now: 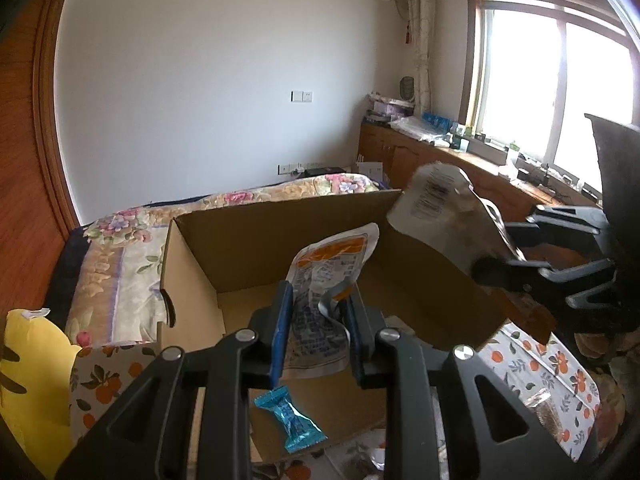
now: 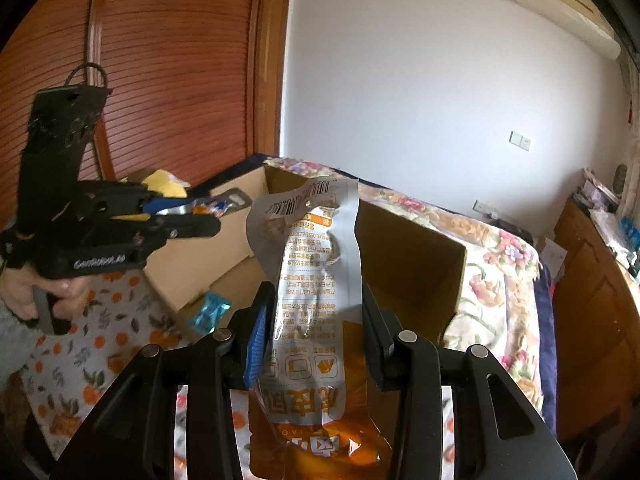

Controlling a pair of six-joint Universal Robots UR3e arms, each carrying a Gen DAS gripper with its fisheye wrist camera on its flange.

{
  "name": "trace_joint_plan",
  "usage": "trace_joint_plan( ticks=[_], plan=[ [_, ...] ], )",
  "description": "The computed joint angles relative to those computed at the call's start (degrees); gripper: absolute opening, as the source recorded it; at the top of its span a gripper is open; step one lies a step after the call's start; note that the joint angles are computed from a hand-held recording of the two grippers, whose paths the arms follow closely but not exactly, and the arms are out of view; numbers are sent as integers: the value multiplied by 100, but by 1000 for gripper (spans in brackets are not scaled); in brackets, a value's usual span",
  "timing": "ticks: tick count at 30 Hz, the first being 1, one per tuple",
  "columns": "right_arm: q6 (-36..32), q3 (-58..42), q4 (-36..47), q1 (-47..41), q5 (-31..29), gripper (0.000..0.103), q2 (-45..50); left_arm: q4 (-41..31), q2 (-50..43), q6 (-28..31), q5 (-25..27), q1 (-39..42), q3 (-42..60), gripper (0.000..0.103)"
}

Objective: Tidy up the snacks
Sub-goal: 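Carry both packets into the cardboard box and open both tools to release them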

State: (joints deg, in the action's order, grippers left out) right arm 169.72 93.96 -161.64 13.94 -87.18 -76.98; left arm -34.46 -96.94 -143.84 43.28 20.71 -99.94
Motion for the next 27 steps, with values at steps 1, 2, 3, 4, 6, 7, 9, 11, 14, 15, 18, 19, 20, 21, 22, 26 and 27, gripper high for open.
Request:
trace_joint_plan(
  ticks=[1,2,3,4,6,7,9,11,14,15,18,19,20,21,22,26,27],
  plan=[
    [9,-140,-16,-7,-18,40,147,37,-62,-21,54,-40,19,24],
    [36,-290,-14,-19,-20,40,295,24,-108,5,103,-78,32,24],
    [63,-433,15,-26,-27,40,423,73,-142,-8,155,-111,22,24],
    [75,-525,35,-41,-23,40,512,115,-182,-12,205,-141,25,24],
    [90,-797,99,-34,-124,40,771,133,-205,-19,257,-180,9,24],
    [82,-931,159,-36,-162,40,874,126,-225,-12,262,-181,-11,24],
    [113,-1039,230,-106,-141,40,991,22,-274,43,298,-182,36,24],
    [146,-1099,262,-127,-177,40,1080,25,-331,69,314,-181,70,24],
    [141,-1124,326,-156,-199,39,1183,20,-318,81,286,-163,35,25],
    [141,-1158,363,-148,-217,39,1221,24,-322,74,267,-144,30,25],
    [129,-1190,399,-71,-383,39,1293,-50,-271,112,227,-84,-20,26],
    [136,-1179,396,-67,-385,39,1280,-50,-231,129,228,-68,-67,27],
    [169,-1181,434,-67,-369,39,1274,-63,-168,160,227,-47,-139,27],
    [197,-1189,477,-50,-404,40,1282,-89,-94,221,213,-7,-230,27],
    [195,-1196,485,-49,-429,40,1306,-109,-15,268,204,18,-317,27],
    [265,-1023,419,-50,-421,38,1297,-280,378,428,153,112,-643,27],
    [282,-957,386,-62,-401,38,1279,-369,480,490,134,141,-704,27]
  ],
)
